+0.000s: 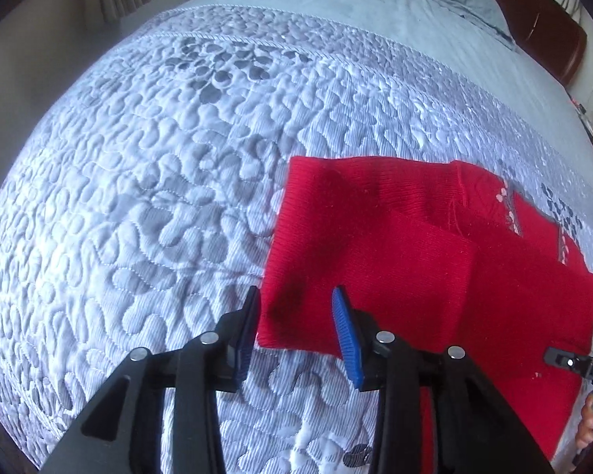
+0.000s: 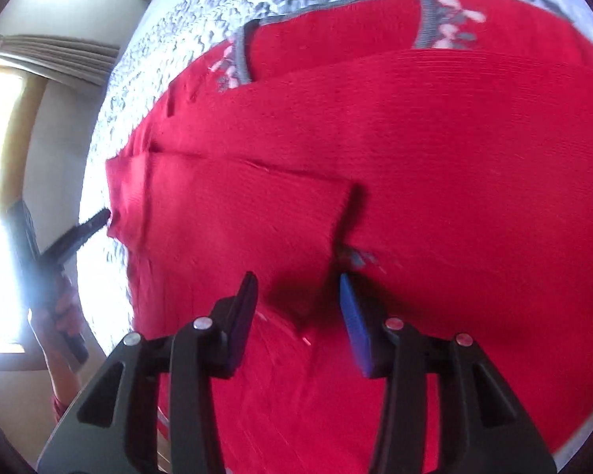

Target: Fold small clothes

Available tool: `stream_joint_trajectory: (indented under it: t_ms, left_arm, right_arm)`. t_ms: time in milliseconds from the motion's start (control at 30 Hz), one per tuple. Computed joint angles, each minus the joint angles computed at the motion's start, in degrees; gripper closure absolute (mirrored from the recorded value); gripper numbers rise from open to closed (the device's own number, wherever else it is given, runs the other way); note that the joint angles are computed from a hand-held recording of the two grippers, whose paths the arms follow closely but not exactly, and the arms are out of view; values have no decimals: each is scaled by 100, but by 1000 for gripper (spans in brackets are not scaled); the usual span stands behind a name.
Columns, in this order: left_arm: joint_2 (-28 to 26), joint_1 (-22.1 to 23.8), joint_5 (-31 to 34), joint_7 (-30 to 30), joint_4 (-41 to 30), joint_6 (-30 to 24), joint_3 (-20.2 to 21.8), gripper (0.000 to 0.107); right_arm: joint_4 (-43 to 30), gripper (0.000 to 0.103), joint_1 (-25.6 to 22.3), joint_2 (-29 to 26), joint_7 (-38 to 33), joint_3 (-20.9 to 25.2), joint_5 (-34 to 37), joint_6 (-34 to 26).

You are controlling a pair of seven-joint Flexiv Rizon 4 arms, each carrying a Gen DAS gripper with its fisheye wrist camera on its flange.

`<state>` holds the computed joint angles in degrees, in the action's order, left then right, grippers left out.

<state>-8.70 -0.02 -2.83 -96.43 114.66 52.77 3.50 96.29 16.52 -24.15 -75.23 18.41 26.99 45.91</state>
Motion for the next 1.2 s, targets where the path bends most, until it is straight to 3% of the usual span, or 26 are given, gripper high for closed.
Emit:
stream_joint_trajectory:
  t_ms: [67,133,200,400,600,800,1000,1033,1100,1200]
  left_arm:
    - [45,35,-124,72,115,39,7,69]
    - [78,43,-92,35,185,57,34,69]
    - [80,60,-37,-36,186,58,58,68]
    - [119,96,-200,-159,186,184,32,66]
    - [-65,-101,210,-393,-142,99,-55,65]
    - [-528,-524,1064,-900,-720,-298,-73,64]
    - [-855,-739,1388,-1172,-983,-512,13,63]
    - [-845,-769,1446,-1175,-1027,-569,22,63]
    - [-784,-770,1437,-1142,-1044,-569,12,63]
    - [-698,-746,1381,-1066,-1054,-341,-25,63]
  right_arm:
    - [-102,85,-10,-28,-69,41,35,-62]
    - [-97,99,-59,58,-266,90,111,-32]
    - [-146,99,-178,194,-545,177,384,-45]
    - [-146,99,-75,780,-665,-117,8,1]
    - [164,99,-229,1307,-527,-526,-563,-51]
    - [777,99,-464,1482,-215,-809,-892,63]
    - [1039,95,-677,1039,-31,-913,-1007,89]
    - [1059,87,-716,996,-38,-895,-981,95]
    - [1112,82,-827,992,-163,-823,-786,221]
    - [1043,61,-1037,991,-443,-752,-300,320]
